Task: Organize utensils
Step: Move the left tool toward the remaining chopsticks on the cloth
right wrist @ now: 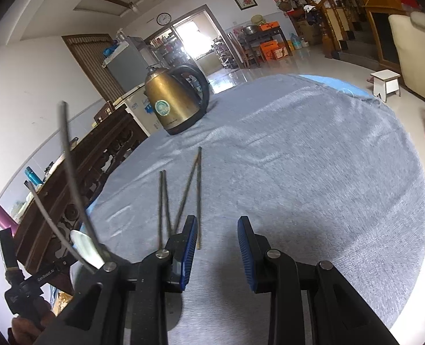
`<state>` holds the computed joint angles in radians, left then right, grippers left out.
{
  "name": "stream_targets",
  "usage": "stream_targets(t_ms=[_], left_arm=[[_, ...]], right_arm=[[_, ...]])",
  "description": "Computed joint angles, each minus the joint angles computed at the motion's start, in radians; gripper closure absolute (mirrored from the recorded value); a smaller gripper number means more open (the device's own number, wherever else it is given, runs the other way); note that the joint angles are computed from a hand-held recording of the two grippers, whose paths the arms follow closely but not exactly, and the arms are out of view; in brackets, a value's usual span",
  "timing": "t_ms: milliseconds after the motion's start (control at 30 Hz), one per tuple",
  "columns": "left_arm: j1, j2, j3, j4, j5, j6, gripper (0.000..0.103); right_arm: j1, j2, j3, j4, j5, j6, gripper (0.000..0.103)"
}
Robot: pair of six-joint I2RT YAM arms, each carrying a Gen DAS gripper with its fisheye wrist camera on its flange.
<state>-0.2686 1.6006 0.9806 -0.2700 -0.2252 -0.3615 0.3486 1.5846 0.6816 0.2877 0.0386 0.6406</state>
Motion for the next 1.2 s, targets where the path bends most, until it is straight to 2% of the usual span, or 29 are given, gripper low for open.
stream_targets(t_ms=[167,267,667,767,900,1033,1100,1200], left_arm=[[-0.008,0.062,0.017,0.044,0.02,0.004,0.046],[-0.006,0.111,0.051,0.069,0.036,0.013,0.046],[-0.029,0.348,0.3,0.112,0.115,0.087,0.046],[-0.027,0.414,0.376,0.114,0.181,0.11,0.046],[-0.023,0.518,0.526,0.038,0.266,0.129,0.045],[-0.045,0.625,0.693,-0.076,0.28,0.154,0.045],[-0.052,0.661,0.749,-0.128,0.283,0.16,0.045],[-0.06,0.673,0.775,-0.149,0.303,0.161,0.045]], right_arm=[[-0.049,0.09,-0.026,0.108,-0.047,0.018,0.071],[-0.072,0.125,-0.016,0.126,-0.068,0.017,0.071],[-0.104,0.249,0.072,0.188,-0.128,0.008,0.071],[-0.117,0.268,0.082,0.199,-0.163,0.017,0.071],[-0.135,0.277,0.071,0.232,-0.192,0.044,0.071],[-0.138,0.279,0.067,0.241,-0.201,0.044,0.071],[-0.137,0.277,0.067,0.24,-0.2,0.041,0.071],[-0.14,0.279,0.064,0.248,-0.207,0.043,0.071]])
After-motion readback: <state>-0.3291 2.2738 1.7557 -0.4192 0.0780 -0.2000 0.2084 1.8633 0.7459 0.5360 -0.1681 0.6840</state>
